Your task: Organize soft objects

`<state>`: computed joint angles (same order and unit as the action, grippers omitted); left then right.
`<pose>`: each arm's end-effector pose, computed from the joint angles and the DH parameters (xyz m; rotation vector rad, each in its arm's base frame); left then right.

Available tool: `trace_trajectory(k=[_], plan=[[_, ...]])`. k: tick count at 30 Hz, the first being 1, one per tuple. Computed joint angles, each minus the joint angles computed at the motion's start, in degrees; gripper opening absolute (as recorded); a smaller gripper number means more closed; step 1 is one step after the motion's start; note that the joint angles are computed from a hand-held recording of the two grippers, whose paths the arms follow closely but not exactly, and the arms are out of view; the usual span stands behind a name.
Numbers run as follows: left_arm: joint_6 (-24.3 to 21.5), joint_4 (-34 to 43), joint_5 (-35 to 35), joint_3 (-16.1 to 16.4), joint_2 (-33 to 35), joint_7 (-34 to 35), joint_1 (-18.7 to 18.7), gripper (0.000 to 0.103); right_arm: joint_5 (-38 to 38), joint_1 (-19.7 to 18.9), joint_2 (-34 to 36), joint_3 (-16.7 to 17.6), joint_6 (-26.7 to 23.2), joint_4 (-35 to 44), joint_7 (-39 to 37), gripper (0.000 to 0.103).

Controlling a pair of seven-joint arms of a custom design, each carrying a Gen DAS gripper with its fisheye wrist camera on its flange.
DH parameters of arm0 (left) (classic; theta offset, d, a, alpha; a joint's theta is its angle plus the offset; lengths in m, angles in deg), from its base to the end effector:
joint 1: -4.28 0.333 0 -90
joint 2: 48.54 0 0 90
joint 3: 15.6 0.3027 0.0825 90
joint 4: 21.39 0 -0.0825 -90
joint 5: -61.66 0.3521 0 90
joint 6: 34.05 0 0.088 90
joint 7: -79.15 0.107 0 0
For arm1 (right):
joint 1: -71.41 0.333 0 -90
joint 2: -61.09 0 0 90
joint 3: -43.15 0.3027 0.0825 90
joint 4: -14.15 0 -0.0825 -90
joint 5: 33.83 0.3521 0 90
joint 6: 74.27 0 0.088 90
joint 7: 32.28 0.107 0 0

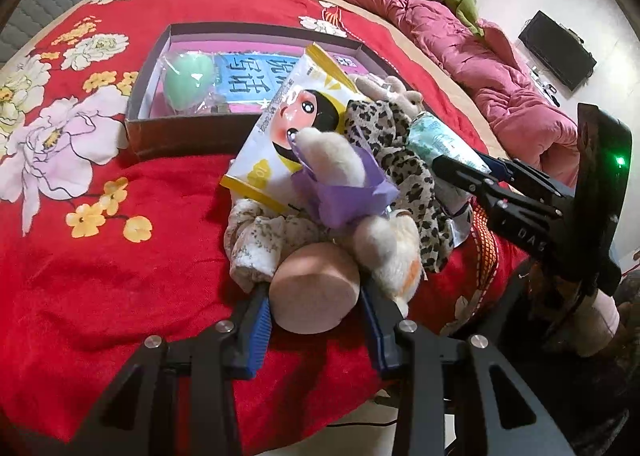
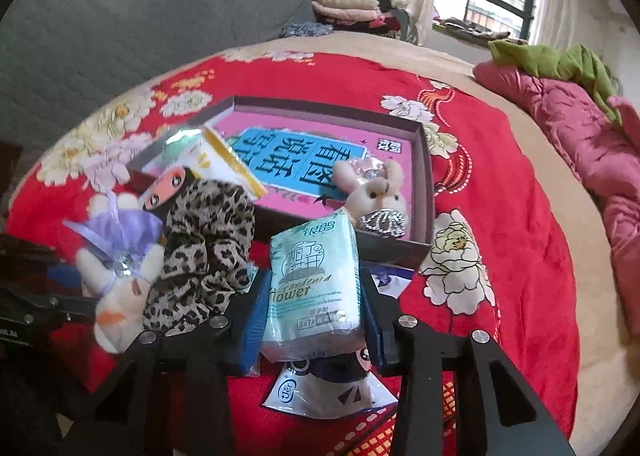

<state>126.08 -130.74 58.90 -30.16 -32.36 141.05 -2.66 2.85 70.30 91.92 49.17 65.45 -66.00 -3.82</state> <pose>0.5920 -0.2169 0.4301 -2.2203 1.8392 -0.9030 0.7113 0.0453 0.4521 -2.2220 0.9822 -0.3747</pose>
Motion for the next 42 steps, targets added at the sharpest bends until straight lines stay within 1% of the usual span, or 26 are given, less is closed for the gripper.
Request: trace_trajectory(k=[2,5,6,15,19,21,27,34,36,37,40,42], plan=[[0.6,-0.8,-0.7,-0.4,-0.7,0.3,0.2,0.04,0.7,-0.5,0.0,0.1,-0.6,0.3,0.4,0.043],[0.2,-1.3,-1.1,-0.6,-1.3,0.5,0.1,0.04,0.8,-0.6,0.4,-0.1,-1.6,1.3,1.8,0.043],[-0.2,-1.2,-1.9,-0.9,-1.3,1.1,0.4,0.04,0.8,-0.6,0.6,-0.2,-1.9,1.5,2.2,0.043],[-4.4,0.4,-1.6,-0.4,-0.4,0.9,-0.6,0.041,0.9,-1.1,1.0,-0.2,-3.4,2.5,3.3,0.043],[-6.3,1.6,-0.5,0.2,0.3,-0.3,-1.3,0.041,0.8,-1.2,1.7,-0.3,-4.6,3.7,4.7,0.043],[-6.2,1.7,-0.9,0.1,0.5,-0.5,-1.3,0.041,0.8,-1.3,1.9,-0.3,-5.0,4.0,5.1,0.044],[-7.4,2.0,-2.3,-0.2,0.8,-1.6,-1.1,0.042,0.8,-1.5,2.0,0.0,-5.1,4.3,4.9,0.044],[-8.8,3.0,-1.3,0.4,1.2,-4.5,-1.8,0.045,1.1,-1.4,1.8,0.1,-5.0,4.1,4.4,0.045],[-8.4,2.6,-1.5,0.3,1.1,-4.6,-1.6,0.045,1.3,-1.5,1.8,0.2,-5.0,4.0,4.2,0.045],[-8.1,2.6,-1.6,0.2,1.1,-4.6,-1.5,0.042,1.4,-1.5,1.7,0.2,-5.0,4.0,4.1,0.045],[-5.8,1.2,-4.2,-0.7,0.3,-3.5,-0.4,0.041,1.8,-1.7,1.6,0.3,-5.0,3.9,3.9,0.045],[-4.3,0.4,-4.0,-0.2,-0.3,-4.3,-0.6,0.04,2.2,-1.8,1.5,0.3,-4.9,3.9,3.7,0.045]])
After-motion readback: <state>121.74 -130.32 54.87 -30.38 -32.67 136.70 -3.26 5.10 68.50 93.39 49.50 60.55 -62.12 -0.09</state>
